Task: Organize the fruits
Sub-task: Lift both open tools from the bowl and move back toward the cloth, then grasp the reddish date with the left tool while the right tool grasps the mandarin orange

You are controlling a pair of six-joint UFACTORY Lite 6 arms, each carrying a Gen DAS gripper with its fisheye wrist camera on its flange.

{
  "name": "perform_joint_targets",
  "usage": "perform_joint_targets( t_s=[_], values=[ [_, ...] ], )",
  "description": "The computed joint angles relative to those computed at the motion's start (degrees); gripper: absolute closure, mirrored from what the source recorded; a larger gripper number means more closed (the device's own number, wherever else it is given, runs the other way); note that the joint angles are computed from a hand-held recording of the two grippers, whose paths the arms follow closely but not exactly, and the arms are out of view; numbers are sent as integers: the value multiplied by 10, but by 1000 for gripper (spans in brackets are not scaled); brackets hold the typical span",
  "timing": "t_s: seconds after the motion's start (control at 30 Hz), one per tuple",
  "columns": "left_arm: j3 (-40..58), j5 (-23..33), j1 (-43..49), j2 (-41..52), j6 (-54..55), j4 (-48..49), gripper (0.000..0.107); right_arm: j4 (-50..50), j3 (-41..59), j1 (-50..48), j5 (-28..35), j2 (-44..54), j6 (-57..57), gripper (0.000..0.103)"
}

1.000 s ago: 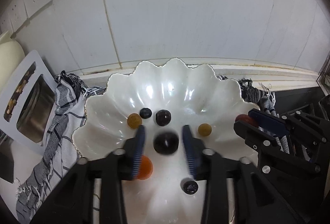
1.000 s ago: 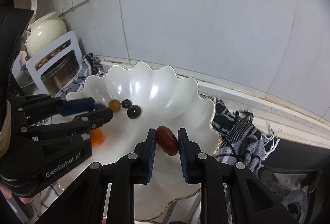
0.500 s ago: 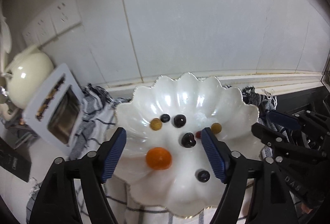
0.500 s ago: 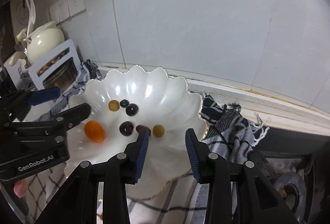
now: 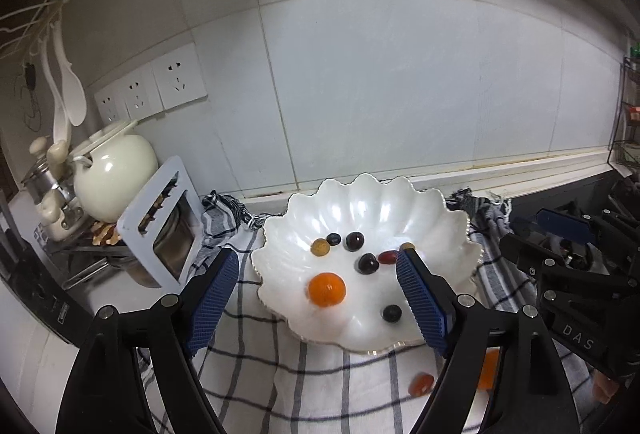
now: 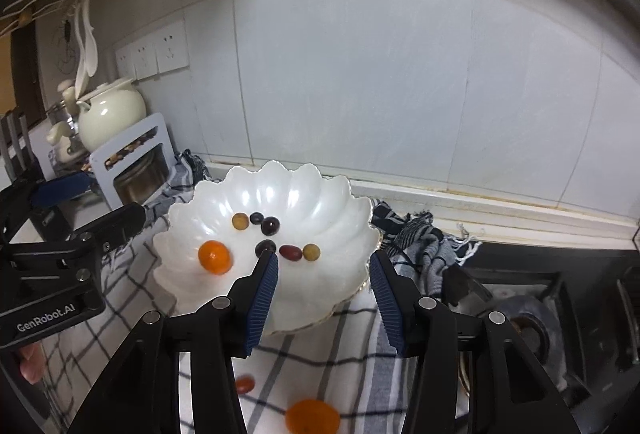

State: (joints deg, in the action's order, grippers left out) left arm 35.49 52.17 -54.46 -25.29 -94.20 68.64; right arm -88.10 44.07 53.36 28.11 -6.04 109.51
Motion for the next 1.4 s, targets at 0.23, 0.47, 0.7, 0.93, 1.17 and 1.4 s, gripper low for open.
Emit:
perform_joint_targets(
  t_s=[0.23, 0.47, 0.7, 0.93, 1.17, 1.4],
  values=[
    [-52, 68, -97, -87, -14, -24, 26, 35, -50, 100, 105, -62, 10, 51],
    [-86, 142, -204, -140, -52, -43, 26, 72, -77, 180, 185, -101, 25, 51],
    [-106, 213, -301, -146, -99, -49, 26, 95, -105, 240, 235, -117, 69, 51],
    [-125, 231, -362, -126, -150, -59, 26, 109, -144, 289, 261, -120, 116, 51],
    [-151, 202, -391, -105, -198, -67, 26, 121, -177, 327, 268, -111, 156, 51],
    [-172, 132, -355, -73, -211, -50, 26, 85, -205, 313, 210, -79, 224, 51]
  ],
)
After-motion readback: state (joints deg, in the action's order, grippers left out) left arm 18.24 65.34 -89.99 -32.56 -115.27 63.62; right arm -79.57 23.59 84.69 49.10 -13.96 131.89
